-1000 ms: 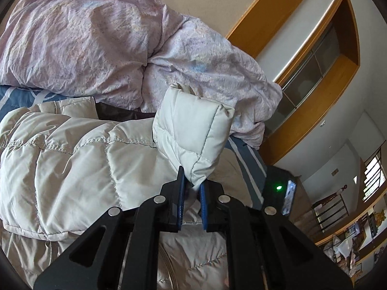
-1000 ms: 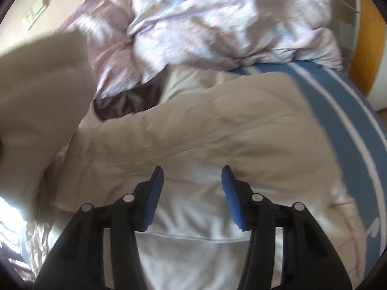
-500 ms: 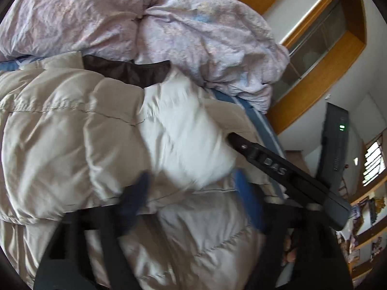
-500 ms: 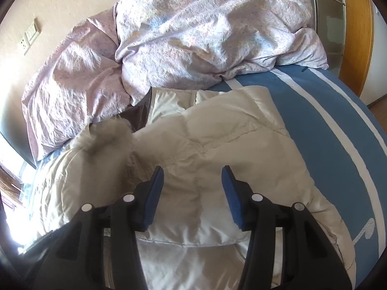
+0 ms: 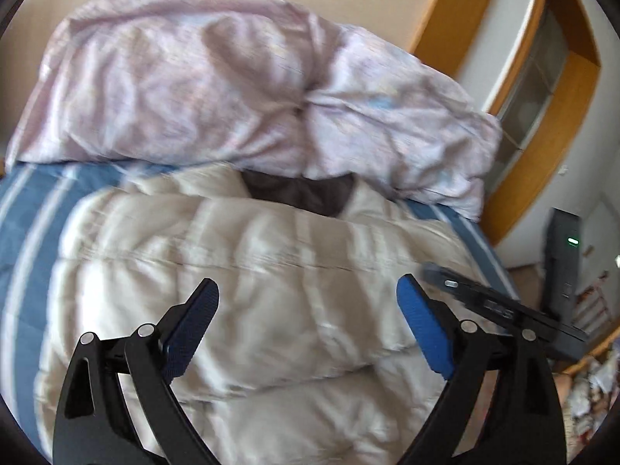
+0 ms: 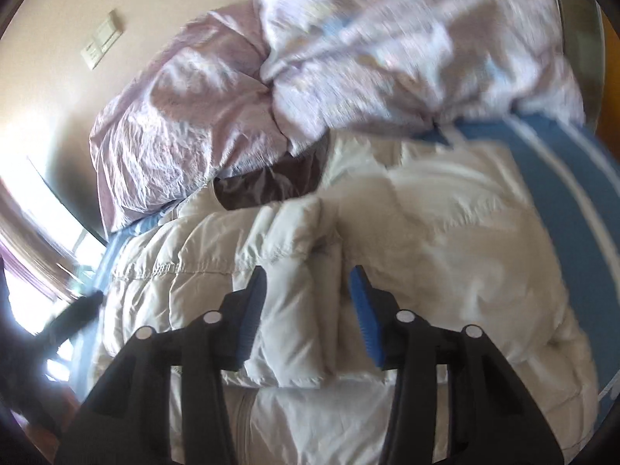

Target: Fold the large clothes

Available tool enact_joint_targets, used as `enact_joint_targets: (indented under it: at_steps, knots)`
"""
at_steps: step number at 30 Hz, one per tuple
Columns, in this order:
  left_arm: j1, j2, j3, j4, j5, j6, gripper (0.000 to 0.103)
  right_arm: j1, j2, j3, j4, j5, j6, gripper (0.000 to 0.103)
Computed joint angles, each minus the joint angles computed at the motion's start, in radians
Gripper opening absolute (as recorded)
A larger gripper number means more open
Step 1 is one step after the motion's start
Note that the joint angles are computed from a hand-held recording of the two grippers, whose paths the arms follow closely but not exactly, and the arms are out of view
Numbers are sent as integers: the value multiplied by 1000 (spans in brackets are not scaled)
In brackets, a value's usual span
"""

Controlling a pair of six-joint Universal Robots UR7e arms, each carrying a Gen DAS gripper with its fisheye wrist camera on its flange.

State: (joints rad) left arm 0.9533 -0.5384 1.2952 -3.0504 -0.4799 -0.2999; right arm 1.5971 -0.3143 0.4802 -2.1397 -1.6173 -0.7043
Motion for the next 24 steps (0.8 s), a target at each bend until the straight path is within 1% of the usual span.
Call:
enact_joint_targets:
  at_steps: [1,2,4,6,7,9,13,16,20,24]
  knots:
    - [1,-4,2,-2,33,5,94,5,-20,49,-42,5,-29,44]
    - [2,-11,10,-6,77,14,94,9,-30,74,-57,9,-51,43]
    - [7,-24,22,10,136,10,94,16,-37,99,-64,10,-86,40]
    - [15,-39,37,40,162,-15,94,22,-35,106,-68,3,-107,37]
    - [22,-49,48,69,171,-47,94,24,-31,107,-69,0,-122,36]
    - [33,-68,71,112,173,-103,94,28,-23,112,-84,-15,-154,36]
    - [58,-97,102,188,149,-203,93,37,-1,120,-133,-78,-206,35]
    - [71,-96,102,228,143,-239,93,40,30,82,-125,-127,-208,32]
    - [85,-101,114,252,143,-276,93,37,58,47,-105,-151,-210,32]
    - [90,-104,119,271,145,-288,93,32,97,-31,-37,-161,-178,32]
